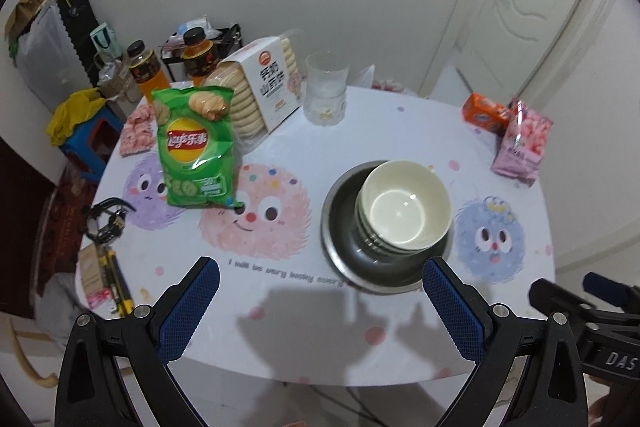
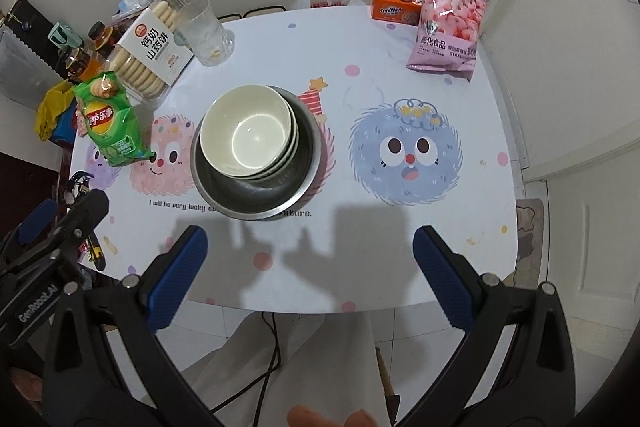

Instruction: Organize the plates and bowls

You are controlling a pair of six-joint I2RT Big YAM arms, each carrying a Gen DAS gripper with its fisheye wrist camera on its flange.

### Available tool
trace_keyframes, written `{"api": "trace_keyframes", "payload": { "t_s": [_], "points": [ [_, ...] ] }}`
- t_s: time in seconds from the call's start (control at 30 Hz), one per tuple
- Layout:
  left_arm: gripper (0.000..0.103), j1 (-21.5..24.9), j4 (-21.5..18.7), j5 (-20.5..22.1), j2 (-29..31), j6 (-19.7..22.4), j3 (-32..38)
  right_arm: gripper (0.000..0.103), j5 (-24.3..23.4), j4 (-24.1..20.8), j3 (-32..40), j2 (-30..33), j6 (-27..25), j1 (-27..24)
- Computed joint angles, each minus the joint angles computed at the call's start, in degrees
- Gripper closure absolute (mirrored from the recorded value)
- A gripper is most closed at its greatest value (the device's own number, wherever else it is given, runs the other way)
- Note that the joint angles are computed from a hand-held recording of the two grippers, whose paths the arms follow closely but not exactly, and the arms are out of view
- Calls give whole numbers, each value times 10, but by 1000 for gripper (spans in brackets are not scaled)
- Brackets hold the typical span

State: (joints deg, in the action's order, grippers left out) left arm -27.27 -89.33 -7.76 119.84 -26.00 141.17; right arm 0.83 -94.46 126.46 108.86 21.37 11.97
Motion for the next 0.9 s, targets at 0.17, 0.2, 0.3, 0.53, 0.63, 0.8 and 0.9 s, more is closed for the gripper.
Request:
{"api": "trace_keyframes", "payload": {
  "t_s": [0.17,0.2,0.3,0.53,0.63,0.8,0.9],
  "points": [
    [0,-3,-26,-8,10,-6,13,1,-2,-1,-2,0,-5,0],
    [0,-4,-33,-10,14,-6,19,1,-2,0,-3,0,-6,0],
    [0,-6,-42,-16,17,-3,24,1,-3,-1,-4,-1,-6,-1],
    [0,-9,-59,-26,28,-1,43,1,-1,-1,-4,-2,-5,-1],
    [0,-9,-65,-29,30,-3,47,1,-1,-2,-2,-2,-4,-1],
    [0,-7,-74,-30,37,-1,58,1,-1,2,-7,-5,-4,-1],
    [0,-8,-76,-31,39,-1,62,1,-1,4,-7,-5,-4,-1]
  ]
}}
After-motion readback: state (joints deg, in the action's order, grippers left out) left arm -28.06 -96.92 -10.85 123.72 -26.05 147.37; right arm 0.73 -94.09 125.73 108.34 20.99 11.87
